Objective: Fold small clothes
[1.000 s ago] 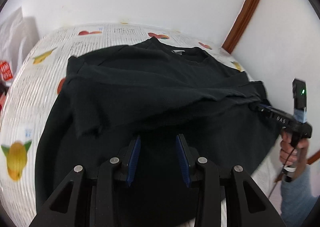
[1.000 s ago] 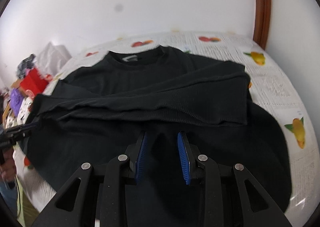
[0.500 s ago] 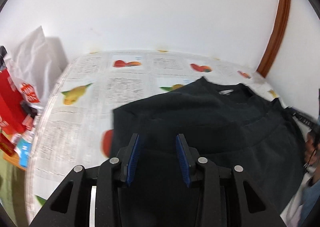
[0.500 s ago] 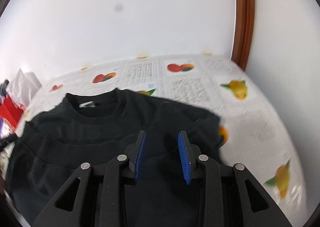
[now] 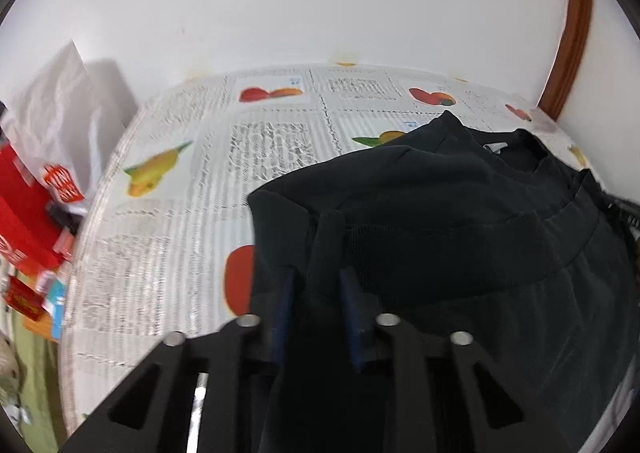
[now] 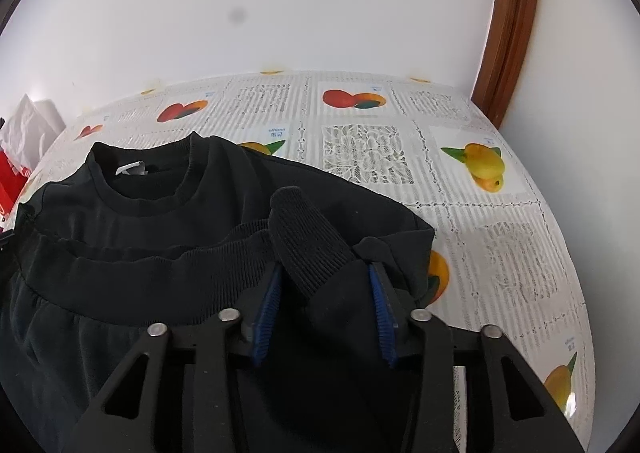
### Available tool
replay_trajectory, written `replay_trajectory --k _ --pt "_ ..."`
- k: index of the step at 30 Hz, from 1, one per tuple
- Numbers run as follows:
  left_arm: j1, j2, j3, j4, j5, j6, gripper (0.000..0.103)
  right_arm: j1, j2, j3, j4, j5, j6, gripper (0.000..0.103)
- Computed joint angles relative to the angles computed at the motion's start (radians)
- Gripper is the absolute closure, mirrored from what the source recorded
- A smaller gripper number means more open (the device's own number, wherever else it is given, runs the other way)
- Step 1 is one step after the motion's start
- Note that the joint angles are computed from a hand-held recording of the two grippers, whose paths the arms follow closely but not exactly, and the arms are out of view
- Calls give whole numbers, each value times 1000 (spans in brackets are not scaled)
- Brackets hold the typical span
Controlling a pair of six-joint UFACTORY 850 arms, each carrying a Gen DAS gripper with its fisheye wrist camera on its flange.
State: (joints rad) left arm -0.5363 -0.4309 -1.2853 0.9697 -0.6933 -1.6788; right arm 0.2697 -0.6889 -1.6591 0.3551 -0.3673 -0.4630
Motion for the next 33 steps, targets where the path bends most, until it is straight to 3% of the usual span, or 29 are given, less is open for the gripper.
replay_trajectory --k 5,8,12,17,21,26,31,33 --pt "-35 46 33 96 -28 -129 90 -3 37 52 97 40 -110 86" --pt "-64 84 61 196 -50 -229 90 -18 79 96 302 54 -309 88" --pt "-73 58 23 139 -90 -143 90 -41 130 144 587 42 -593 88" --pt "-53 43 21 50 -47 -88 87 -42 159 174 705 47 -711 88" --pt "-39 64 54 22 30 -93 86 -43 167 185 723 50 -729 88" --pt "-59 42 17 -85 -21 72 85 -45 167 194 716 48 -710 88" --pt "-80 37 18 -3 -47 29 85 -45 165 202 711 52 -703 88" --pt "-60 47 30 21 8 -5 84 -44 163 200 697 53 -685 88"
